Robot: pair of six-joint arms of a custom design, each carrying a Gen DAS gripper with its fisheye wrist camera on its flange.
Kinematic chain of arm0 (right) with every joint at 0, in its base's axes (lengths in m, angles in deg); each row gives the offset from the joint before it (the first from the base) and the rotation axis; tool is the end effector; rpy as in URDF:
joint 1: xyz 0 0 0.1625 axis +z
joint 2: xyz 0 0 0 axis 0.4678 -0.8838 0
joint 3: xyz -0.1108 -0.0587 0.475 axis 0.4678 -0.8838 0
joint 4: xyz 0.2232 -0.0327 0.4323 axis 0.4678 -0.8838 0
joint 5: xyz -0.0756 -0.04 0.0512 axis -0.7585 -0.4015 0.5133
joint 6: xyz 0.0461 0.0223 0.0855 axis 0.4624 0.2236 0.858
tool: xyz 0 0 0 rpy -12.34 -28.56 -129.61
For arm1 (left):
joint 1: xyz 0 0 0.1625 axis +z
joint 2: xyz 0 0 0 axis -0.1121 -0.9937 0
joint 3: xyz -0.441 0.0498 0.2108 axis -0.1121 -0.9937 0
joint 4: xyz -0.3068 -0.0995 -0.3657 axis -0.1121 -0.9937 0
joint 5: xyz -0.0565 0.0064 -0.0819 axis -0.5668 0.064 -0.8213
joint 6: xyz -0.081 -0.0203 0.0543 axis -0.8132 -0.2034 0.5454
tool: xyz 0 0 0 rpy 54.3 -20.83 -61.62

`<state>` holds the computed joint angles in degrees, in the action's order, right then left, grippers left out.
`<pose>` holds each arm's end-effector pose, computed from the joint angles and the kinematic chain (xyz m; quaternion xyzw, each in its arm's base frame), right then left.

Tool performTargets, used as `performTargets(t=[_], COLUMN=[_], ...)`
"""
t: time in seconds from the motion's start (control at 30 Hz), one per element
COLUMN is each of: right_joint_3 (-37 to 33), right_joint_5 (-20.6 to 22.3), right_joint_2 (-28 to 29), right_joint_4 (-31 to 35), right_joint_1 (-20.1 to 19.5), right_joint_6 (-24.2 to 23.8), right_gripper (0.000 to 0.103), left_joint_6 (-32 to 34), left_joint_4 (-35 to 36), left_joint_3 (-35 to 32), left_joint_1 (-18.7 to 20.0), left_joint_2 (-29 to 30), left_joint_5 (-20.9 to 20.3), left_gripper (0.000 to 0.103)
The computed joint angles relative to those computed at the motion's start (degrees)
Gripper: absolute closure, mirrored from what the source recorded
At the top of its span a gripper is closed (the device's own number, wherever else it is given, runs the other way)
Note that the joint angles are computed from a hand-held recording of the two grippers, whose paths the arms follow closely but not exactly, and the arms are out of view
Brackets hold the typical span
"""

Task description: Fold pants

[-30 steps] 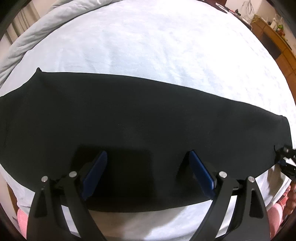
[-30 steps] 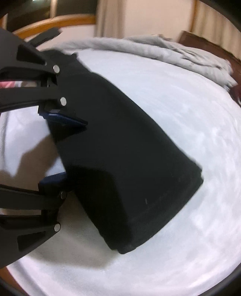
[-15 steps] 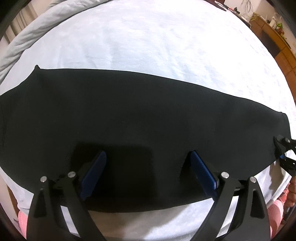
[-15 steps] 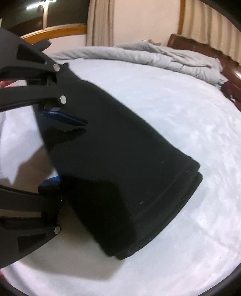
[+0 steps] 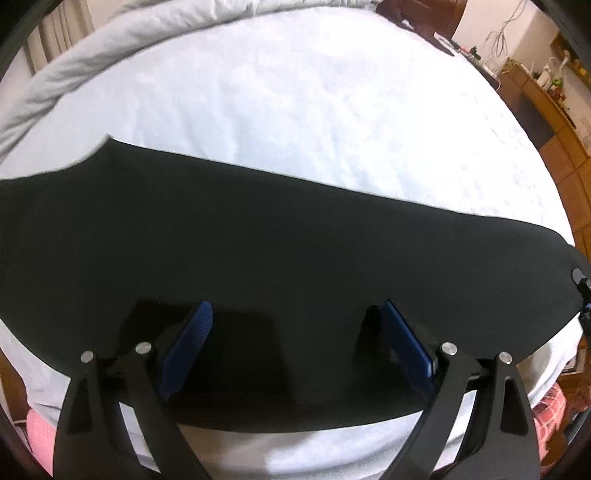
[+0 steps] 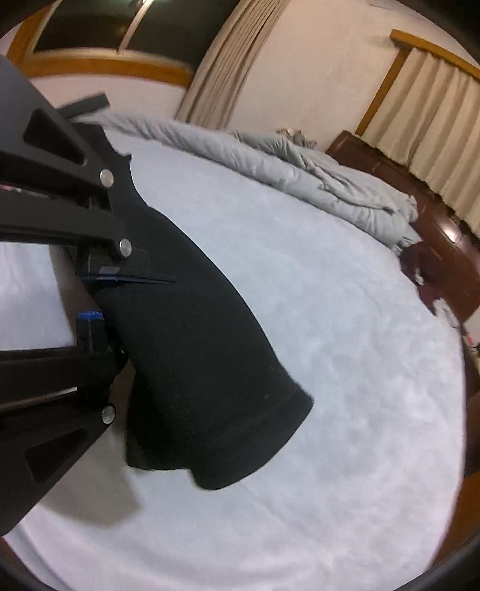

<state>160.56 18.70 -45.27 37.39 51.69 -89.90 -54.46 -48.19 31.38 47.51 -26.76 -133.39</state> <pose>0.0567 -0.2622 0.4310 -0.2966 -0.8143 0.4899 0.0944 -0.3663 -0.5611 0.0573 0.2827 0.9198 -0.0577 0.2659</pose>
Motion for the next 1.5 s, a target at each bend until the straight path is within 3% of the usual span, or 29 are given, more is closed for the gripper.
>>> performTargets(t=[0.1, 0.2, 0.27, 0.3, 0.4, 0.5, 0.6, 0.77, 0.83, 0.93, 1.13, 1.23, 1.3, 1.4, 1.5], right_joint_3=[0.7, 3.9, 4.5, 4.0, 1.3, -2.2, -5.6, -11.2, -13.1, -15.3, -18.7, -20.8, -21.2, -20.7, -19.6], right_joint_5=[-1.2, -10.8, -13.5, -11.4, 0.4, 14.1, 24.0, 31.8, 31.7, 28.0, 22.2, 23.9, 24.7, 22.0, 14.8], right_joint_2=[-0.2, -0.1, -1.7, -1.1, 3.1, 8.3, 14.1, 25.0, 29.0, 34.6, 43.9, 49.2, 51.2, 51.8, 50.1], right_joint_4=[4.2, 7.0, 6.6, 6.7, 6.5, 6.5, 5.6, 3.2, 2.3, 1.9, 2.1, 4.8, 6.4, 7.4, 7.0], right_joint_1=[-6.7, -19.0, -21.0, -19.1, -8.3, 5.2, 16.0, 26.6, 28.6, 29.7, 29.8, 30.5, 30.6, 30.4, 29.6], right_joint_6=[3.4, 3.9, 3.7, 4.2, 7.2, 9.9, 9.3, 3.4, -0.1, -3.6, -4.9, -4.4, -3.9, -4.0, -5.7], right_gripper=[0.093, 0.092, 0.092, 0.092, 0.092, 0.092, 0.091, 0.089, 0.089, 0.089, 0.089, 0.089, 0.078, 0.057, 0.04], left_joint_6=[-1.5, 1.6, 2.2, 1.9, 0.3, -1.6, -1.5, -1.8, -2.5, -4.1, -5.9, -5.4, -5.7, -6.6, -7.4], left_joint_4=[2.4, -0.7, -1.4, -1.1, 0.5, 2.6, 4.4, 5.7, 6.2, 6.8, 8.3, 8.8, 10.6, 11.7, 12.6], left_joint_3=[0.1, 2.6, 3.3, 3.3, 2.3, 1.9, 1.9, 2.4, 2.4, 2.0, 1.4, 0.1, -2.0, -3.6, -4.5], left_joint_1=[0.7, 0.3, -0.3, -0.2, 0.7, 1.3, 1.7, 2.9, 3.6, 4.9, 7.6, 9.1, 9.2, 9.3, 9.2], left_joint_2=[1.0, 1.8, 1.8, 1.7, 0.8, -0.6, -2.1, -5.1, -6.1, -7.4, -9.3, -8.8, -8.4, -7.6, -6.6], left_joint_5=[1.2, 4.2, 5.0, 4.7, 1.6, -0.1, -0.2, 0.1, 0.1, -0.5, -3.5, -4.0, -4.0, -4.7, -5.9], left_gripper=[0.011, 0.009, 0.008, 0.008, 0.008, 0.008, 0.008, 0.008, 0.008, 0.008, 0.008, 0.008, 0.008, 0.008, 0.008])
